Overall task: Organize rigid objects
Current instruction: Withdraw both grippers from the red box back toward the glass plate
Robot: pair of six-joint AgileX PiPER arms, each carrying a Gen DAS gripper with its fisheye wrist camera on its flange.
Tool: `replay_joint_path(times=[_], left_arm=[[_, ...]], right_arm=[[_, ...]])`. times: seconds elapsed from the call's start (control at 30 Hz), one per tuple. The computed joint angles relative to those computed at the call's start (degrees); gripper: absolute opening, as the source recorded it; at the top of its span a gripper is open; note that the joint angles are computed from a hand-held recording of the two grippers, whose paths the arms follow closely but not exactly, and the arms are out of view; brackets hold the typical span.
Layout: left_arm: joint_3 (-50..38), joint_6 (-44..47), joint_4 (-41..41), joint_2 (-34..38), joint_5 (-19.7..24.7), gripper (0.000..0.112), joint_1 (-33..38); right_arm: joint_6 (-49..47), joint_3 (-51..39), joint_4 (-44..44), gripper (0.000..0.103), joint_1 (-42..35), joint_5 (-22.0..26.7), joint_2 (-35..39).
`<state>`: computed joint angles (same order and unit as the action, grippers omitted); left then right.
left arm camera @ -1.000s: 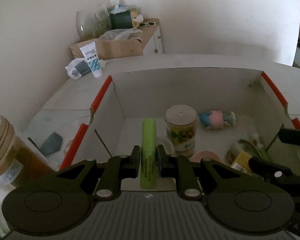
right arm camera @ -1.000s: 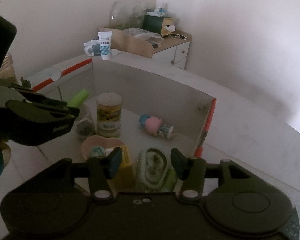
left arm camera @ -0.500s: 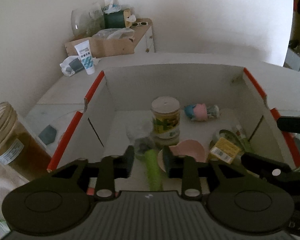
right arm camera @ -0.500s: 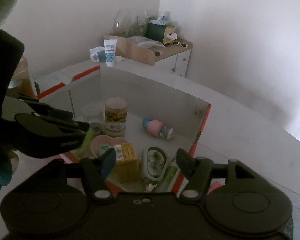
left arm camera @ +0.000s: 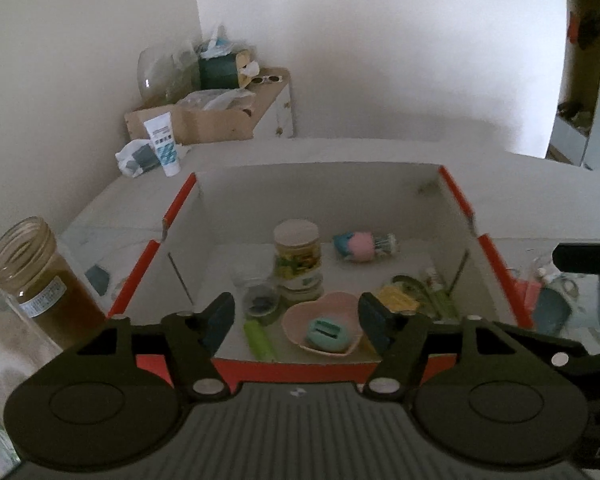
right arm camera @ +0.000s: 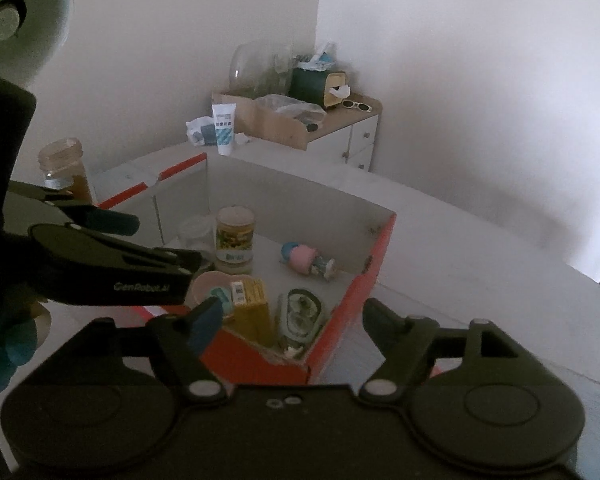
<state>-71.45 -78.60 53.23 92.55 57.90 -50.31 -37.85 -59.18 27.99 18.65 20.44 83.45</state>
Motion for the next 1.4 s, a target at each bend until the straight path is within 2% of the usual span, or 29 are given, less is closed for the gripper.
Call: replay_joint_path(times=[0.17, 0.4, 0.5, 0.73, 1.03, 1.4], left_arm=[[-1.0, -0.8, -0.2, -0.2, 0.8, 0.07, -3.5], [-3.2, -1.6, -0.2, 0.6, 1.7, 0.076, -7.6], [-3.7, -2.8, 0.5, 0.8, 1.4, 0.082, -8.8], [-5.5, -5.5, 3.7, 2.5, 0.3, 0.084, -12.2], [-11.9, -5.5, 5.4, 10.3, 0.0, 0.084, -14.8], [-23.3, -0.7, 3.7, 22.9, -1.9, 0.084, -15.5]], right_arm=[[-9.7, 2.0, 10.4, 0.087, -5.1, 4.8, -3.3], [-19.4, 4.1, 18.5, 0.101, -14.0, 12.9, -7.7], [-24.0, 4.8, 21.5, 0.102, -19.0, 16.6, -9.5], [-33.2, 4.7, 27.2, 0.103, -34.1, 25.9, -9.6], [-40.1, 3.9, 30.0, 0.103, -47.2, 29.2, -4.3], [-44.9, 1.6, 29.3, 0.103, -51.0, 29.4, 1.6]])
